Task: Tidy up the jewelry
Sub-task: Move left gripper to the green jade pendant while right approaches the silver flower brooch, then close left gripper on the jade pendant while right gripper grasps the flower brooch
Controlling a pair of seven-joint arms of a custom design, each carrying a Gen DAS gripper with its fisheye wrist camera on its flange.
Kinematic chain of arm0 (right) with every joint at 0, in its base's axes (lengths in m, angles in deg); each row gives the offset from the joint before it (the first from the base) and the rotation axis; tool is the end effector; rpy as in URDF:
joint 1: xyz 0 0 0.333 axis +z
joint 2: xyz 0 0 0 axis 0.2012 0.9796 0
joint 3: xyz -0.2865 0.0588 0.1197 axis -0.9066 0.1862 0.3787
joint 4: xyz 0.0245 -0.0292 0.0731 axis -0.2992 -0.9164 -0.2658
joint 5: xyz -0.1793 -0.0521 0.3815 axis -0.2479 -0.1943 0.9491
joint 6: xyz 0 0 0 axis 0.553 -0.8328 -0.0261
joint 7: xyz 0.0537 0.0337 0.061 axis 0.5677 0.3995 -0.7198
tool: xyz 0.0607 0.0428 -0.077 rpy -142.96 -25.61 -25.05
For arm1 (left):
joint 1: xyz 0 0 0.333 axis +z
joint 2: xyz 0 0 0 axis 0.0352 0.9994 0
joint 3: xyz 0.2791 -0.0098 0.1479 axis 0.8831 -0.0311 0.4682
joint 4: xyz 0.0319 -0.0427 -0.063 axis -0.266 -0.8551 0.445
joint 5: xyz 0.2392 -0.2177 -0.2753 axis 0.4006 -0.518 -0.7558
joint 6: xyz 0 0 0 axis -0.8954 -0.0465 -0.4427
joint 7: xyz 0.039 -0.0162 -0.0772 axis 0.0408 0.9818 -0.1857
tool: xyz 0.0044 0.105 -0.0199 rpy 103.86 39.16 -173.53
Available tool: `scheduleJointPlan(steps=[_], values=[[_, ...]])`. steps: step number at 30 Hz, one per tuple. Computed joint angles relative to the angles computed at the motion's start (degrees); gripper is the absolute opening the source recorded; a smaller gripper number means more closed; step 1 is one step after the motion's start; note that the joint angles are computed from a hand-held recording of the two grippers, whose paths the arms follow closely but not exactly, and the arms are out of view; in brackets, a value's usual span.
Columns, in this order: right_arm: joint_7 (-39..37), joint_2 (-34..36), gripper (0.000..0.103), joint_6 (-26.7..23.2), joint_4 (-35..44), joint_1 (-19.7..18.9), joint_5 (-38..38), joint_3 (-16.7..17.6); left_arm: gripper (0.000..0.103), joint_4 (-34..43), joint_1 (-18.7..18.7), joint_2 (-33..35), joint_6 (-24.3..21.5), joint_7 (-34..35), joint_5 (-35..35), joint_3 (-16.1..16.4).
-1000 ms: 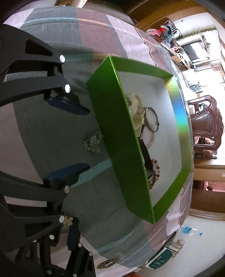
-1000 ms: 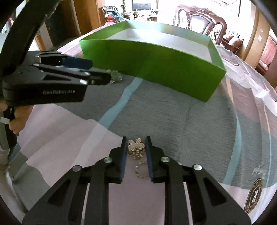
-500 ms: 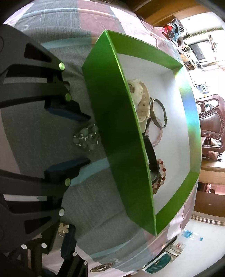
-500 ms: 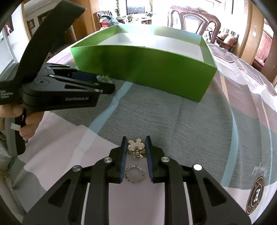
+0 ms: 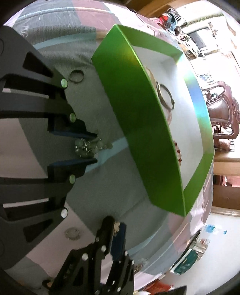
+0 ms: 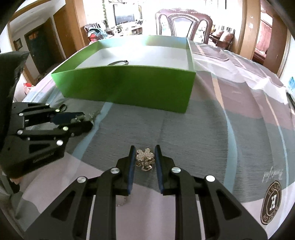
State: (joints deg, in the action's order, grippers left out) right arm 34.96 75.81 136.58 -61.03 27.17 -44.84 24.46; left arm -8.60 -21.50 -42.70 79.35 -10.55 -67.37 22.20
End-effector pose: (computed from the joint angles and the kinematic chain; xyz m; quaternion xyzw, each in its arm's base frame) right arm 0.5969 0.2470 0.4234 -0.7860 0.5318 -0.1438 0.2806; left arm 0.6174 -0.3736 0.4443 -0.5537 0.7810 -0.2328 0.1708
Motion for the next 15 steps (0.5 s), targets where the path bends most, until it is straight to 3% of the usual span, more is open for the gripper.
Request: scheduleJointPlan(steps=[4,5,14,15], values=[[-2.4,0.2,0.035,-1.3,0.7,-0.4,2.3,0.5,0.034,-0.4,0.8,0.0,0.4,0.9,-2.1,-0.5],[-2.0,0.2,0.036,-1.4,0.7,-0.2,1.5,0.3,0.038,-0.6,0.8,0.0,0.7,0.6,-2.1,-0.3],[1.3,0.4,0.036,-0.5,0.2,0.8,-3.5,-0.6,0.038,-0.6,-0.5,0.4,2.2,-1.9,0.5,1.0],[1.6,0.4,0.031,-0.3,0.1,0.8,-3.8,-0.6,0.038,-0.5,-0.5,0.5,2.2,-2.1,0.6,1.0]])
